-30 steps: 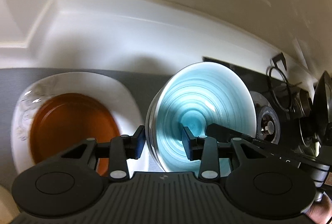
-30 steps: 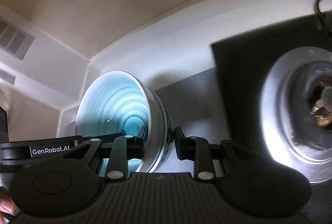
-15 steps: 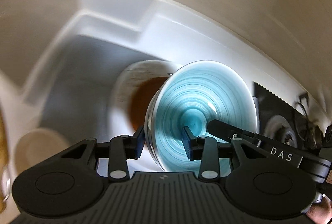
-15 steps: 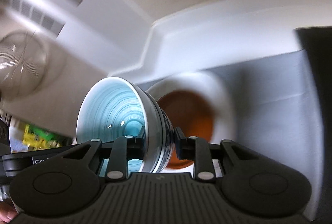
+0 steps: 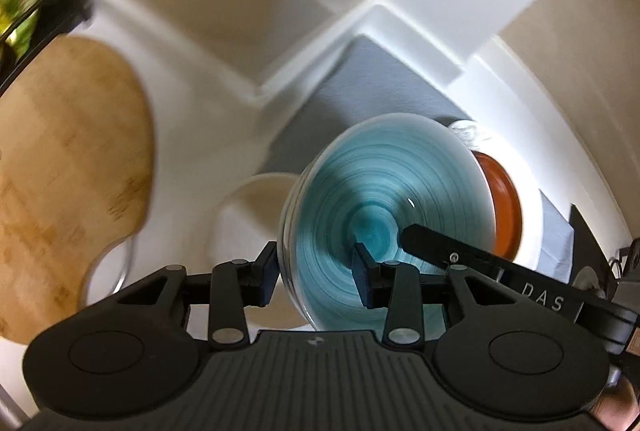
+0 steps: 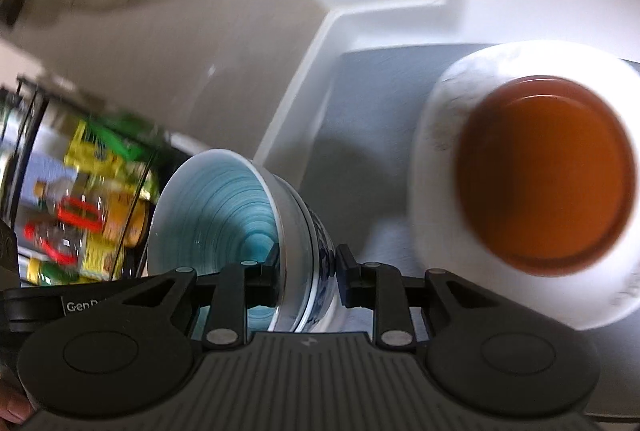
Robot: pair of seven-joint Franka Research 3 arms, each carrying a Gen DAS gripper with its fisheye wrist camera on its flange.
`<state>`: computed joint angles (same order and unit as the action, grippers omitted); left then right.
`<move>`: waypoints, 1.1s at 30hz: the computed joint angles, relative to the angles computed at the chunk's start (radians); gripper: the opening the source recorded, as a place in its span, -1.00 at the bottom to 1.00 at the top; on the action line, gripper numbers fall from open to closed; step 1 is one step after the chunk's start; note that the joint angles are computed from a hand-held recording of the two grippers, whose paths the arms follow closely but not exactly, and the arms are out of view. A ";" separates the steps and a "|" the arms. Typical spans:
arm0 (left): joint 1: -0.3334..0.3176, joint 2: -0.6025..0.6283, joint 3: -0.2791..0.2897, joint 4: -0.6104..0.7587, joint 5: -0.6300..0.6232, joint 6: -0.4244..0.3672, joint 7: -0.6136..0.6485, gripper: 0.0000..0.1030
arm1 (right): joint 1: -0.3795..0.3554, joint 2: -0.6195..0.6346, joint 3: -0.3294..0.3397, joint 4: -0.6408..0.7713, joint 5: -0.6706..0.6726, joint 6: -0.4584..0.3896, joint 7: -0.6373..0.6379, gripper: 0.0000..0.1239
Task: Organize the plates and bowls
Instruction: 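Lift the nested bowls with both tools and carry them over the plate stack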
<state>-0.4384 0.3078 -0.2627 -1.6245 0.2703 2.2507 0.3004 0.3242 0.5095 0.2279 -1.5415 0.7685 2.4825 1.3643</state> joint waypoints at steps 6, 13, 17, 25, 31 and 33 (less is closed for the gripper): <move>0.054 -0.080 -0.012 -0.169 -0.111 0.098 0.018 -0.20 | 0.044 0.053 -0.011 0.075 -0.087 -0.064 0.042 -0.53; 0.088 -0.142 -0.022 -0.316 -0.209 0.246 0.062 -0.26 | 0.066 0.089 -0.017 0.107 -0.151 -0.058 0.039 -0.56; 0.093 -0.175 -0.020 -0.353 -0.220 0.269 0.063 -0.26 | 0.066 0.092 -0.019 0.117 -0.181 -0.069 0.029 -0.63; 0.108 -0.234 -0.014 -0.443 -0.247 0.358 0.084 -0.26 | 0.069 0.094 -0.020 0.137 -0.207 -0.083 -0.014 -0.65; 0.113 -0.194 -0.011 -0.401 -0.214 0.312 0.134 -0.26 | 0.050 0.075 -0.007 0.105 -0.165 -0.066 -0.035 -0.52; 0.119 -0.166 -0.013 -0.386 -0.246 0.283 0.150 -0.26 | 0.055 0.079 -0.012 0.106 -0.171 -0.071 -0.030 -0.28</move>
